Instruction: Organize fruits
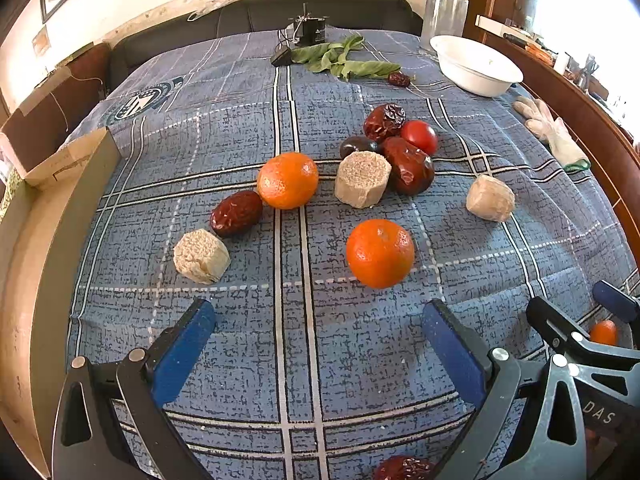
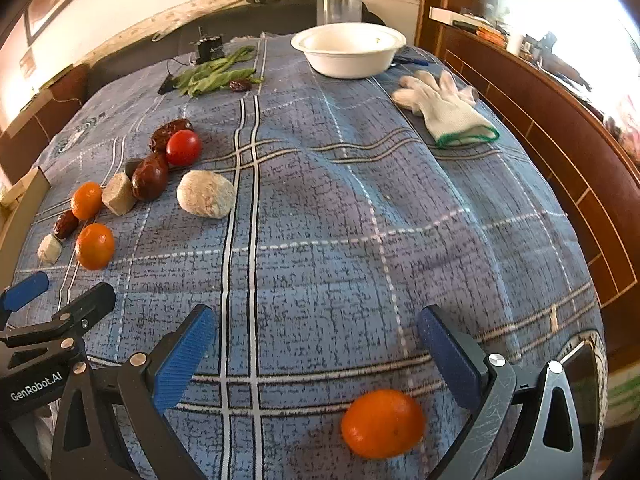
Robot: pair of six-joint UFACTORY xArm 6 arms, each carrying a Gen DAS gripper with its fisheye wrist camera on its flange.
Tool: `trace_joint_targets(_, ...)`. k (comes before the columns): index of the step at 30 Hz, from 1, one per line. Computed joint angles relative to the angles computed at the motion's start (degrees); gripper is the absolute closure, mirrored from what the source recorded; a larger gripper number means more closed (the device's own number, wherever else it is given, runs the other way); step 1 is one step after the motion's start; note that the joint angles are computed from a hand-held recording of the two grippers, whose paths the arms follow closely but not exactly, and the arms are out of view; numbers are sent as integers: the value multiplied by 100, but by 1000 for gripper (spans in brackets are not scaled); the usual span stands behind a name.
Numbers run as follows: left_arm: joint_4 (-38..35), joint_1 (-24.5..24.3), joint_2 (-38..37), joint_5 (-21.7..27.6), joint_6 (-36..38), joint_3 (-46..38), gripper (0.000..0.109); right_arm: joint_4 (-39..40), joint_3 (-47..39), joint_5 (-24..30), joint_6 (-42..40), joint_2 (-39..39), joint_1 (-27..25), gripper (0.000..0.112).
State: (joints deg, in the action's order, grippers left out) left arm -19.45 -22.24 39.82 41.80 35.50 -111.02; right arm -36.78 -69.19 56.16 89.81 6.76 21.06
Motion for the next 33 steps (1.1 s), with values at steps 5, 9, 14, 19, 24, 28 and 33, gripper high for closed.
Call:
trace_joint_targets(5, -32, 65, -1, 337, 217, -117, 6, -49, -23, 35, 77, 22, 9, 10)
trace_joint_targets(9, -686, 222, -265, 447, 634, 115, 13, -100, -17, 47, 151, 20, 28, 10)
trace_joint_targets(14, -2292, 538, -837, -33, 1730, 574, 13, -126, -49, 101, 214, 41, 50, 10)
trace_joint_targets(19, -2458, 960, -465, 597, 1464, -371, 19, -137, -49, 100, 235, 40, 51, 10)
trace_joint_targets(24, -2593, 1210, -566, 309, 1487, -400, 19, -127, -65, 111, 212, 46, 47, 10)
trace_joint_targets(28, -2821, 1433, -651, 389, 1598, -427, 19, -280, 81, 13, 425, -150, 115, 17)
trace_joint_targets(33, -2997, 1562, -678, 187, 1736, -401, 19, -1767, -83, 957, 1495, -579, 950, 18)
